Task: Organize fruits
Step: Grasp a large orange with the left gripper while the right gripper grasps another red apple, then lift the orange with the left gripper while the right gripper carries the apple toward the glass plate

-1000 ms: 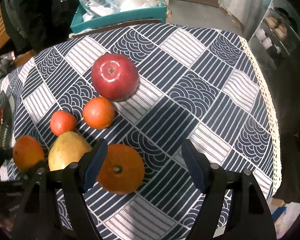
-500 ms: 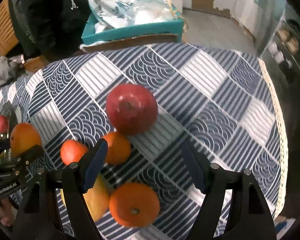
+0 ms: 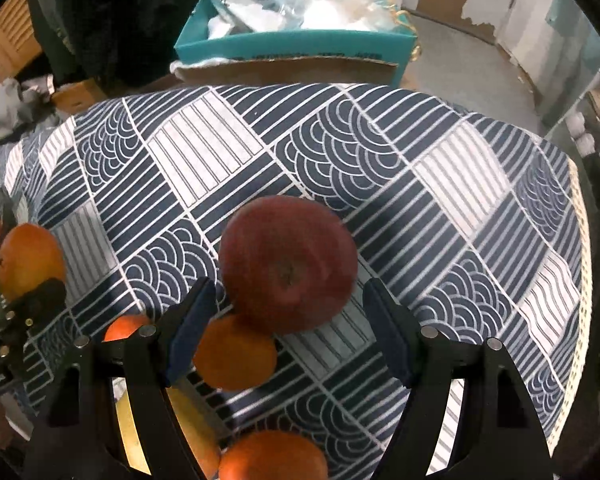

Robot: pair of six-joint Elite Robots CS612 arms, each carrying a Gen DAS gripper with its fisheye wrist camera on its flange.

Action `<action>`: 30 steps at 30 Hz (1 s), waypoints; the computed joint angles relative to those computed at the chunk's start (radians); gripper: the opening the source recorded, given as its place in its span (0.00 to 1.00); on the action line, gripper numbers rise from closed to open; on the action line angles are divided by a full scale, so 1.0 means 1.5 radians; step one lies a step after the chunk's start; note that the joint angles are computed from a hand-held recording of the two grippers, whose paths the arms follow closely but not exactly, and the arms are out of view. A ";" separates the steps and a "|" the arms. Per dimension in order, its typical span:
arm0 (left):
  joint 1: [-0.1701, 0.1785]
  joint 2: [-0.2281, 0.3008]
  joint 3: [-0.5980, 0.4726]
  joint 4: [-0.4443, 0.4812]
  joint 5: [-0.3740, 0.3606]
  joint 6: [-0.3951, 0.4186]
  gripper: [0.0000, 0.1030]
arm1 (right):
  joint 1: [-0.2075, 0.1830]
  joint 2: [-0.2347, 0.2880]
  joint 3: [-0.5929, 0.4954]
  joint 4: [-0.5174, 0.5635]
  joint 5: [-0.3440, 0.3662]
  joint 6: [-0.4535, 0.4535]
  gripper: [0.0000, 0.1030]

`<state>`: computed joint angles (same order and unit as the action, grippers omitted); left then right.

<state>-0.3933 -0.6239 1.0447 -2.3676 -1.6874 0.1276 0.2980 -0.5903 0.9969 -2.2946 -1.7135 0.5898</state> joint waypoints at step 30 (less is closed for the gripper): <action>0.002 -0.009 0.008 -0.024 -0.004 -0.012 0.67 | 0.006 0.006 0.004 -0.036 -0.035 -0.009 0.73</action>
